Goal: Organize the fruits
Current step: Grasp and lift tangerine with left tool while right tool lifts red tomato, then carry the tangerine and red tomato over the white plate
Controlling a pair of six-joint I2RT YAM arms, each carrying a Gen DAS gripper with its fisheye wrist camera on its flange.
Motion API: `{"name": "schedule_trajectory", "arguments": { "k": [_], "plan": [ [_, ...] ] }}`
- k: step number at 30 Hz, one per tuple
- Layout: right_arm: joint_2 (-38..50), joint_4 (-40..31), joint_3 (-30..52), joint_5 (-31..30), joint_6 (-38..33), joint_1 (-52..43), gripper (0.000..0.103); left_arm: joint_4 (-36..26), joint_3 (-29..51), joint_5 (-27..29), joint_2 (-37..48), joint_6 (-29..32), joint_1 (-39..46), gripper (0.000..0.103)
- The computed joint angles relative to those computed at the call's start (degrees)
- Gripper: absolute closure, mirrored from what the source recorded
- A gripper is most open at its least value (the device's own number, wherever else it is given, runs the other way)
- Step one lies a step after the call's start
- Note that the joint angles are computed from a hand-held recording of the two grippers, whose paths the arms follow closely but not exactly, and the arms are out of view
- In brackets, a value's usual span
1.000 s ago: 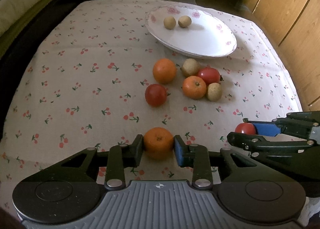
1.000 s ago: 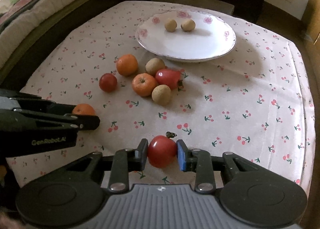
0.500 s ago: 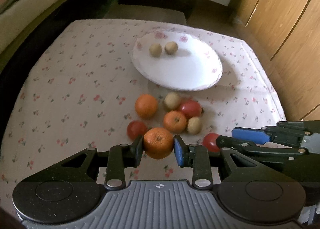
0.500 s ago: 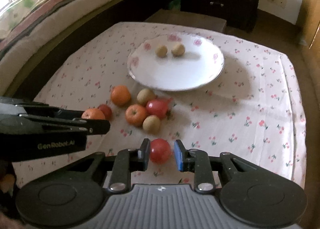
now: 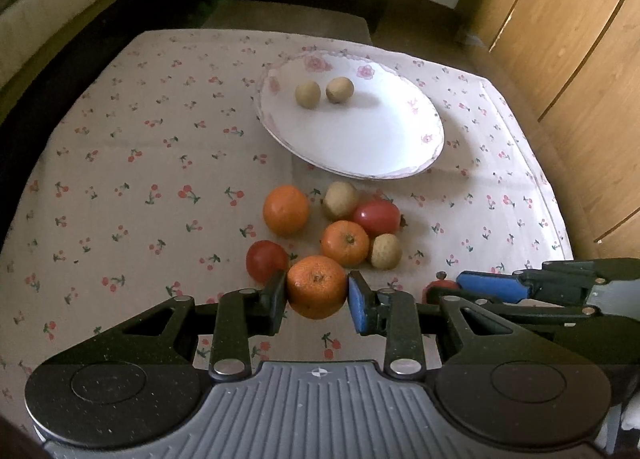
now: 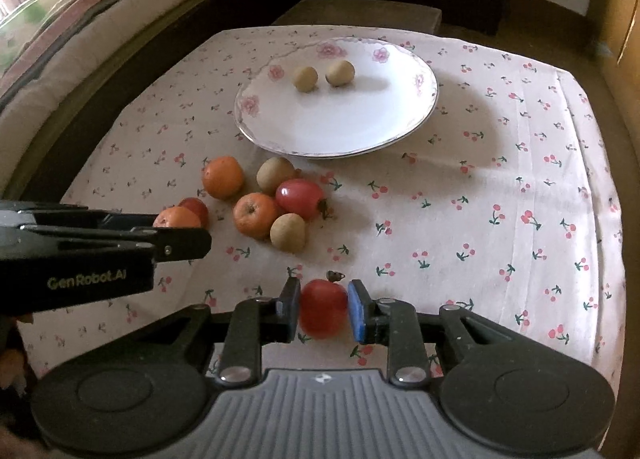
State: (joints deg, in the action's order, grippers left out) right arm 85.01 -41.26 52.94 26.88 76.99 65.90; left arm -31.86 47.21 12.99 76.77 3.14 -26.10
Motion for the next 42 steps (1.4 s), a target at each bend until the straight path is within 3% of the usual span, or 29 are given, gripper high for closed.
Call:
{"name": "schedule_trajectory", "arguments": {
  "k": [10,26,30,36,42],
  "plan": [
    [1.32,2.83,-0.34,-2.76,-1.12,-0.48,0.073,0.10,-0.10,0.37,0.53,-0.23,-1.35,0.062],
    [1.38,0.55,1.66,-0.49,-2.64,-0.16,0.073,0.16,-0.51,-0.51,0.24,-1.05,-2.70,0.062],
    [-1.87,-1.78,1.66,2.22,-1.17,0.65,0.073,-1.05,1.00,-0.15,-1.33,-2.47,-2.23,0.062],
    [-5.58,-5.29,3.90,6.16,-2.65,-0.73,0.073,-4.58,5.22,-4.37,-3.19,-4.26,-4.37,0.062],
    [-6.76,-3.35,3.91,5.87,-7.55,-6.81,0.073,-2.85,11.59,-6.04,1.85,-4.89,-7.56,0.062]
  ]
}}
